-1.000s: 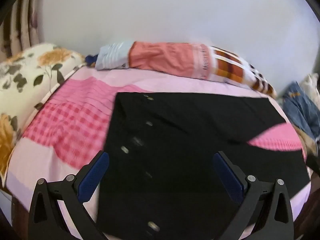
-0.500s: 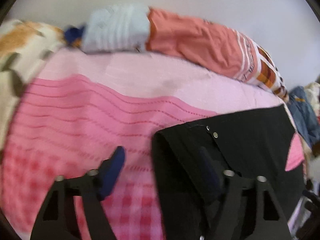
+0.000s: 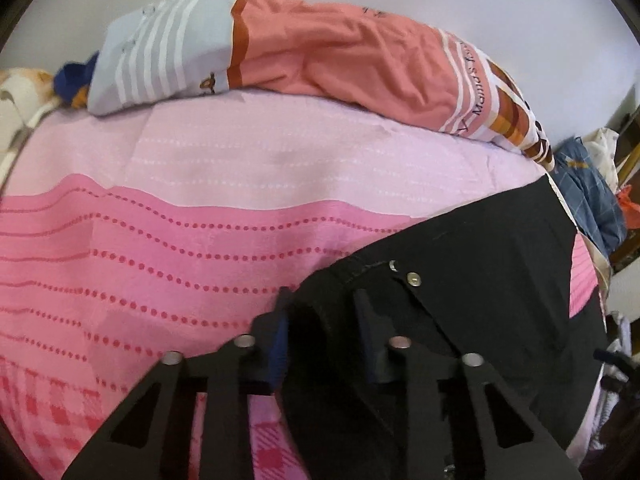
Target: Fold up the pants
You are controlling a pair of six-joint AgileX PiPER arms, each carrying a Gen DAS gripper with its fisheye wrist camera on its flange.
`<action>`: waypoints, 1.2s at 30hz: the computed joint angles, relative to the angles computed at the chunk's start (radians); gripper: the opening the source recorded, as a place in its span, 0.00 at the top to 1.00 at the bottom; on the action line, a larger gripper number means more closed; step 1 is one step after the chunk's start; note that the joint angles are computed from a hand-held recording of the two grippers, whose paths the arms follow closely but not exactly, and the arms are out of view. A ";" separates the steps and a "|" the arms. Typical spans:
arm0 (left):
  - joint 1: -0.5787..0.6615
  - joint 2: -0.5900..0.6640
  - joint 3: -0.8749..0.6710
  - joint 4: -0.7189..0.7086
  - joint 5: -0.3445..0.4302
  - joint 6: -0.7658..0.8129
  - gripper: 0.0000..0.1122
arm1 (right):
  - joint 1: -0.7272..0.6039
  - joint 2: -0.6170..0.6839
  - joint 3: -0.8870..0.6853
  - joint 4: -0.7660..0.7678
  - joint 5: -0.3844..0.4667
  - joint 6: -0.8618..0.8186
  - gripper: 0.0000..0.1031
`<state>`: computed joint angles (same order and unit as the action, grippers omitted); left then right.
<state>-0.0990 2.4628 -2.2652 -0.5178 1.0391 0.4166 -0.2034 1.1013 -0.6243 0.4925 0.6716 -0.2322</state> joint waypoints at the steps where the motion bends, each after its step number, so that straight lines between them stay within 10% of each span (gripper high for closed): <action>1: -0.008 -0.042 0.065 0.002 -0.048 0.006 0.83 | -0.034 0.030 -0.028 0.100 0.015 -0.094 0.01; 7: -0.012 -0.358 0.553 -0.226 -0.352 0.235 0.85 | -0.180 0.390 -0.314 0.600 0.263 -0.422 0.01; 16: -0.071 -0.733 1.097 -0.604 -0.580 0.615 0.85 | -0.154 0.926 -0.895 0.649 0.482 -0.081 0.01; 18: -0.078 -0.771 1.155 -0.638 -0.583 0.636 0.85 | -0.153 0.982 -0.958 0.631 0.515 -0.022 0.10; 21: -0.093 -0.821 1.224 -0.658 -0.590 0.612 0.85 | -0.132 1.030 -1.044 0.580 0.513 0.014 0.65; 23: -0.100 -0.844 1.262 -0.668 -0.588 0.596 0.85 | -0.126 1.032 -1.051 0.545 0.503 0.024 0.88; 29: -0.063 -0.877 1.306 -0.626 -0.531 0.447 0.85 | -0.149 0.739 -0.668 0.606 0.376 -0.210 0.92; 36: 0.016 -1.020 1.446 -0.482 -0.436 0.271 0.85 | -0.309 0.322 -0.158 0.560 0.497 -0.377 0.93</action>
